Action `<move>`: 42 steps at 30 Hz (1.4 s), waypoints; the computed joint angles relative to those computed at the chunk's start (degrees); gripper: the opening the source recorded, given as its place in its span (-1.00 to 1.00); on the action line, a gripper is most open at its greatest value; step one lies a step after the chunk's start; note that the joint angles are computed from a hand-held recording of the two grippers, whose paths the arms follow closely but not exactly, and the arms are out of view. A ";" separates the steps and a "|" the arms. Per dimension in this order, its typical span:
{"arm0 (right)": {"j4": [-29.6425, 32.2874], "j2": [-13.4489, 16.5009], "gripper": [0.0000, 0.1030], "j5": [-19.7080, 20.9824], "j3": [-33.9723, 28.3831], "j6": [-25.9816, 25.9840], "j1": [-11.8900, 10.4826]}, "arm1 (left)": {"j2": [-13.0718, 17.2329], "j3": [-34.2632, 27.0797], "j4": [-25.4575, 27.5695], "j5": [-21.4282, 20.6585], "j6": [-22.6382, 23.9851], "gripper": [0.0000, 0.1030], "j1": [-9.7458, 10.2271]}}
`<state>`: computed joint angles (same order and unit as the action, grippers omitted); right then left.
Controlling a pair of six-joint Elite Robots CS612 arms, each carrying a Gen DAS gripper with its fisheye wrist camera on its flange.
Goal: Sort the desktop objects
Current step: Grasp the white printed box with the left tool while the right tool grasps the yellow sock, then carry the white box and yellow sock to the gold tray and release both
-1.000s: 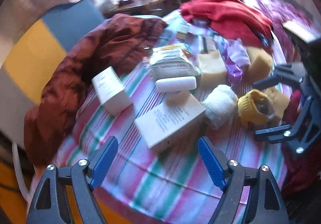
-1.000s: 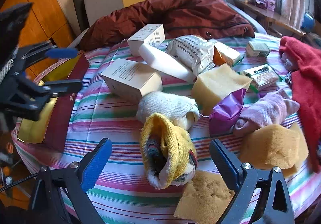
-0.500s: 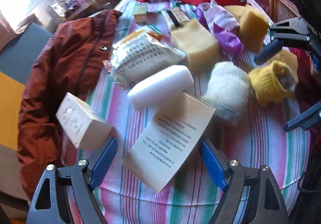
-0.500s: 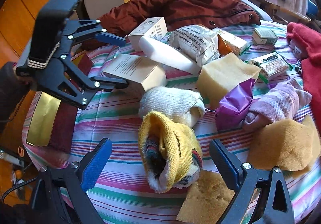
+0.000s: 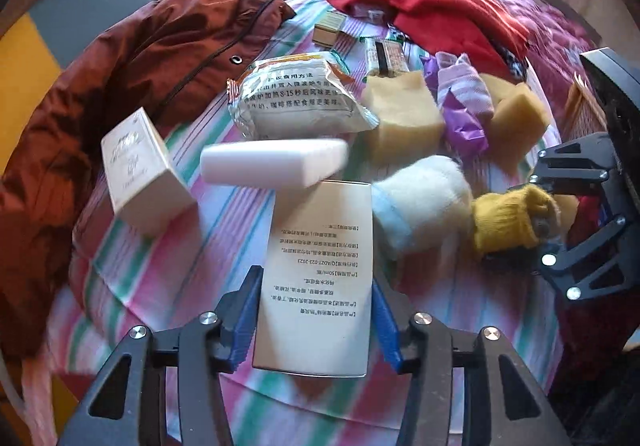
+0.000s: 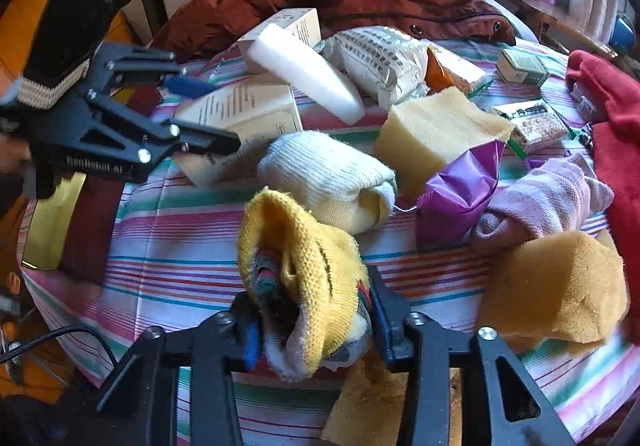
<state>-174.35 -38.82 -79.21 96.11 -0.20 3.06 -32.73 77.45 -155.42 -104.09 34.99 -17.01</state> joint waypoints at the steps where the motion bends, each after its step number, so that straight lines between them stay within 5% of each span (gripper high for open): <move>1: -0.49 -0.03 -0.23 -0.46 0.09 -0.15 0.09 | -0.33 0.78 -0.88 -0.22 -1.43 0.00 0.00; 10: -8.80 -0.64 -0.24 3.78 1.97 0.45 -0.37 | -4.50 8.54 -9.10 -6.41 -17.35 0.00 2.28; 19: -13.39 -1.06 -0.24 10.17 3.16 1.27 -0.20 | -8.51 17.57 -24.27 -4.90 -30.25 0.00 4.49; 28: -12.16 -1.70 -0.24 13.71 2.37 0.01 1.89 | -10.86 24.47 -33.55 2.85 -41.84 0.00 8.03; 42: -3.28 0.62 -0.24 18.85 -6.63 -5.45 9.12 | -10.75 28.87 -36.91 16.47 -51.33 -0.02 12.14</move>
<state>-177.62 -38.19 -60.36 89.48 -5.65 12.18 -43.48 106.33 -192.33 -87.61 -16.34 -4.87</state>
